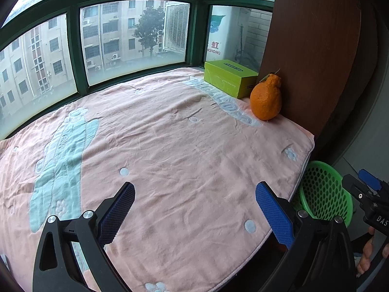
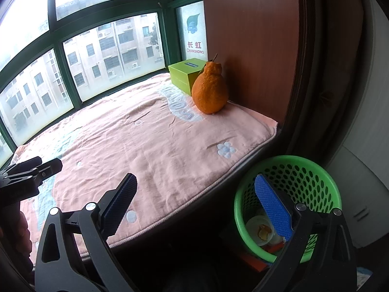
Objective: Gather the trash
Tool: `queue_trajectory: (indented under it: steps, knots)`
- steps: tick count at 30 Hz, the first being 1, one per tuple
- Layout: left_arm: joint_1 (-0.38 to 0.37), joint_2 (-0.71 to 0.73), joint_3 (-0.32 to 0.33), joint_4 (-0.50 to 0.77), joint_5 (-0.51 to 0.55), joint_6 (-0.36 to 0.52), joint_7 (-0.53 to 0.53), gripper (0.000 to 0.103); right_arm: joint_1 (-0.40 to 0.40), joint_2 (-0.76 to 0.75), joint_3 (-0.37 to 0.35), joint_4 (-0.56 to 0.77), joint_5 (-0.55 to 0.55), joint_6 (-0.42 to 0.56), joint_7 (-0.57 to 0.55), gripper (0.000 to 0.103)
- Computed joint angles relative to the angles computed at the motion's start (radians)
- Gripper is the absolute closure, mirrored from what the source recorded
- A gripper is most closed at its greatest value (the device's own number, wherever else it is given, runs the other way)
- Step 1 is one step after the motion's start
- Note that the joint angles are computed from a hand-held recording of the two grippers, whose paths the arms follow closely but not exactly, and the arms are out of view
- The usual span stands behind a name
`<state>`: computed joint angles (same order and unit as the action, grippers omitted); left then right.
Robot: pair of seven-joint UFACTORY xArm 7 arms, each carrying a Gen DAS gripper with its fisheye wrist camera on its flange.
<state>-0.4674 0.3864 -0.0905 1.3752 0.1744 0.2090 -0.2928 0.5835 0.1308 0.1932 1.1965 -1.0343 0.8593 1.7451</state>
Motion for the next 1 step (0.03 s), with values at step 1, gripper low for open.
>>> queue_trajectory:
  steps: [1]
  knots:
    - [0.002, -0.001, -0.001, -0.002, -0.001, -0.001, 0.002, 0.007, 0.001, 0.001, 0.0, 0.001, -0.001, 0.001, 0.002, 0.007]
